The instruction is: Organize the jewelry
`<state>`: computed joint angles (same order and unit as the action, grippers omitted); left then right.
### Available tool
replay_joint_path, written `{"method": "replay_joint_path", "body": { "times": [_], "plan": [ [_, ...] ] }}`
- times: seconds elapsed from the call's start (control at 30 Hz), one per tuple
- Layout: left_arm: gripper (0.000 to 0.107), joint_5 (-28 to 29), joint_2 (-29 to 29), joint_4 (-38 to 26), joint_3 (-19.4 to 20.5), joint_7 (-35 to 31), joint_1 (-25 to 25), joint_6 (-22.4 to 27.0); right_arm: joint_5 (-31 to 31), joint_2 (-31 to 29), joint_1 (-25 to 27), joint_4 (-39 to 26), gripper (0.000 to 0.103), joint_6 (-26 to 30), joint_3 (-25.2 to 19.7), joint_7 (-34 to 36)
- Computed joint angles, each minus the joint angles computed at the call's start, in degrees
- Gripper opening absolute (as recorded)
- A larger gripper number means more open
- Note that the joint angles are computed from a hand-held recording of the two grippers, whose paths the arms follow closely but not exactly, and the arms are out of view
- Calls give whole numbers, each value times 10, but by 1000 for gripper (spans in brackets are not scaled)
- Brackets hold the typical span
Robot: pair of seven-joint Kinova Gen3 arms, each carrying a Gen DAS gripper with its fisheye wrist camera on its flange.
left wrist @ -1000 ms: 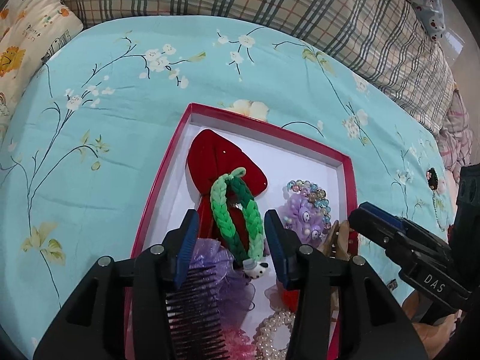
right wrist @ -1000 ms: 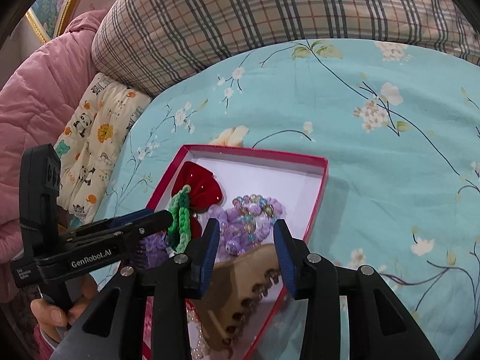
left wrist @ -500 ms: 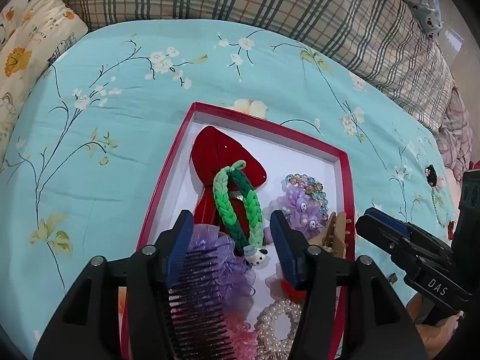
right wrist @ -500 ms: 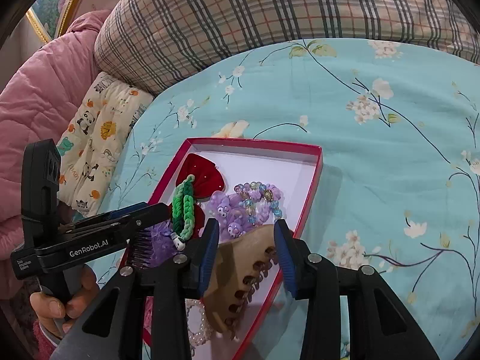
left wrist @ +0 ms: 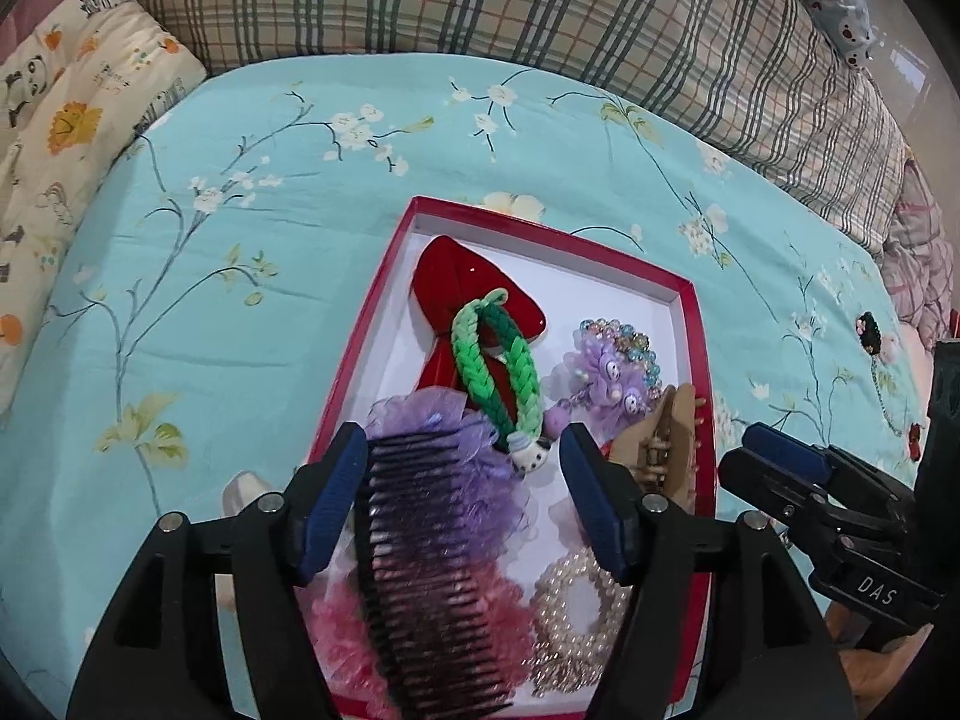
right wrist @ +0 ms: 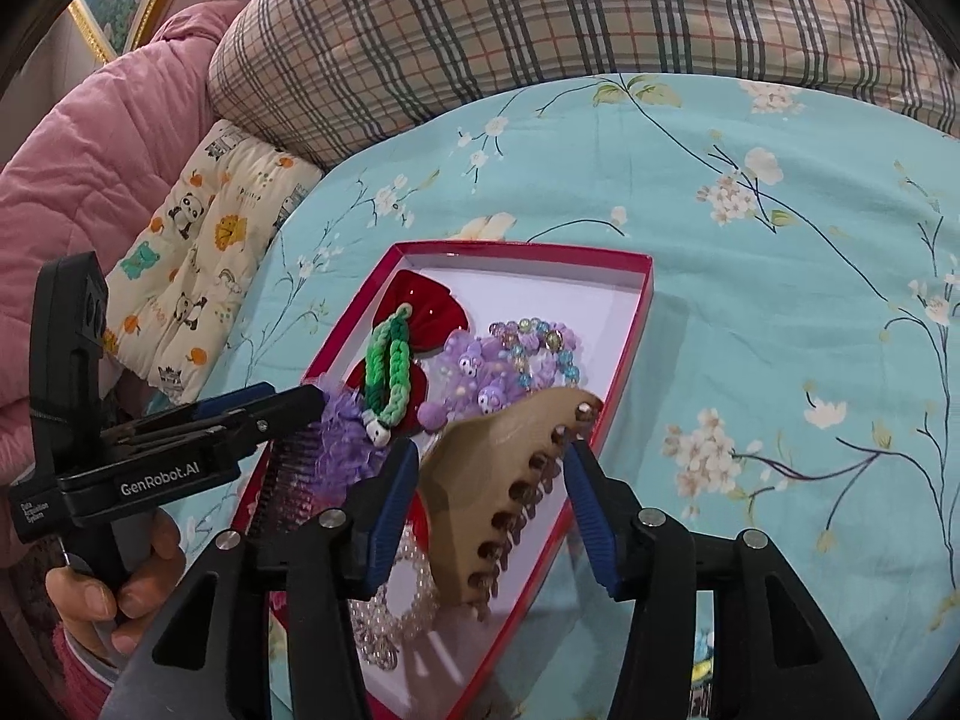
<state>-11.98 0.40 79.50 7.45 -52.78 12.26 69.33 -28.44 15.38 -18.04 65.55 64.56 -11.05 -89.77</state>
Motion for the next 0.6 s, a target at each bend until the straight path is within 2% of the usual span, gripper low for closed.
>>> {"method": "replay_joint_path", "body": {
  "times": [0.1,0.37,0.6],
  "plan": [
    [69,-6,-14,11,6,9,5,2,4,-13,-2,14,59,-2,1,1],
    [78,-15,-43,32,22,27,10,15,10,-48,-9,49,61,2,2,12],
    [78,-4,-76,58,32,36,1,15,11,-78,-17,76,63,1,5,15]
  ]
}}
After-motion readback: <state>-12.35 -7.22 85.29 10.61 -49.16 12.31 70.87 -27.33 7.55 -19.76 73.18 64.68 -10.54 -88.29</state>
